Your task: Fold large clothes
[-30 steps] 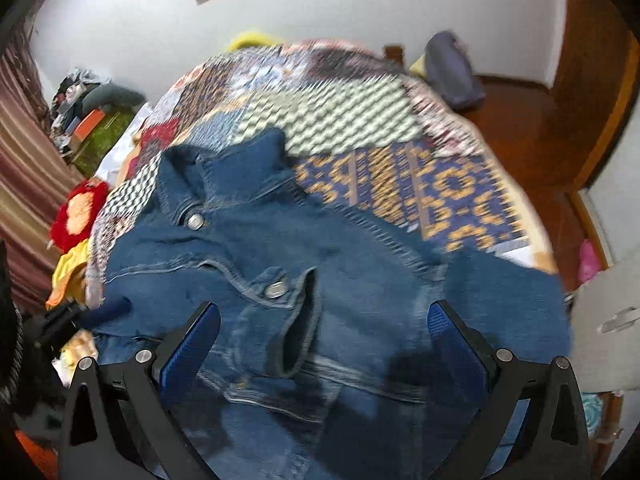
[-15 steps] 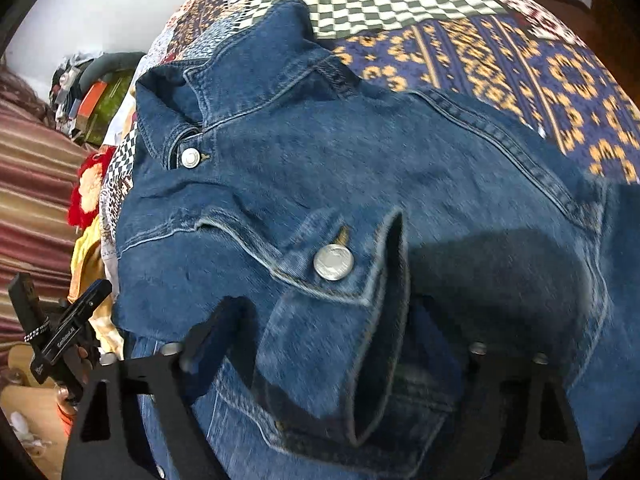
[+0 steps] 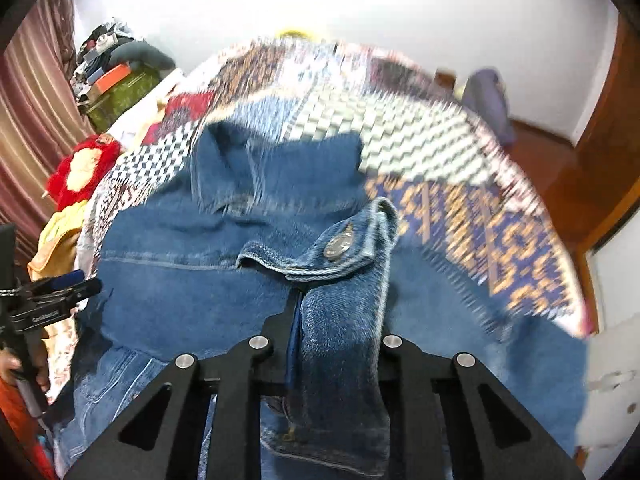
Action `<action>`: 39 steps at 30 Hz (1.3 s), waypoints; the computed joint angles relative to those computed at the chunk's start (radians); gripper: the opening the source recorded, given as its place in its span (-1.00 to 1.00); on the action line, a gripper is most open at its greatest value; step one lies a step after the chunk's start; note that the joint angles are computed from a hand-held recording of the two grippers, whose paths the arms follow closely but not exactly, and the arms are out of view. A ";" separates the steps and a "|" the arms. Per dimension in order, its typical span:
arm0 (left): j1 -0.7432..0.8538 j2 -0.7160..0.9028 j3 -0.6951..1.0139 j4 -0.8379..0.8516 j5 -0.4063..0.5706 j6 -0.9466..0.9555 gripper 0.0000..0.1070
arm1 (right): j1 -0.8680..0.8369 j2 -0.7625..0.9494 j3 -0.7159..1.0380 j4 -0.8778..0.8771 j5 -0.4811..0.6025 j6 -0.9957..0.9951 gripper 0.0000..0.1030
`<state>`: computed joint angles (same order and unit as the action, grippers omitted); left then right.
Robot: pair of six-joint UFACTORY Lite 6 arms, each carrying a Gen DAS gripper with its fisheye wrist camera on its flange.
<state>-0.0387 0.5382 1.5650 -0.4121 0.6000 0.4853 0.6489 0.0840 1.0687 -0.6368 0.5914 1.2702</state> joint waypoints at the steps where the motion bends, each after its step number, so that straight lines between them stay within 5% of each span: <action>1: -0.009 -0.005 0.001 0.002 -0.006 0.001 0.33 | 0.009 -0.007 0.003 -0.031 0.027 0.028 -0.65; 14: -0.042 0.092 -0.011 -0.007 -0.022 -0.025 0.35 | -0.047 0.094 -0.151 0.110 -0.054 -0.084 -0.57; 20: -0.096 0.037 -0.096 0.130 -0.122 -0.110 0.37 | -0.038 0.048 -0.180 0.010 0.070 0.002 0.46; 25: -0.093 0.042 -0.079 0.149 -0.104 -0.141 0.36 | -0.032 -0.154 -0.295 0.017 0.057 0.021 0.53; 31: -0.115 0.030 -0.031 0.172 -0.053 -0.161 0.36 | 0.092 -0.490 -0.344 -0.059 0.325 0.120 0.54; 39: -0.233 -0.031 0.039 0.102 -0.023 -0.137 0.36 | -0.077 -0.948 -0.503 0.112 0.523 -0.034 0.54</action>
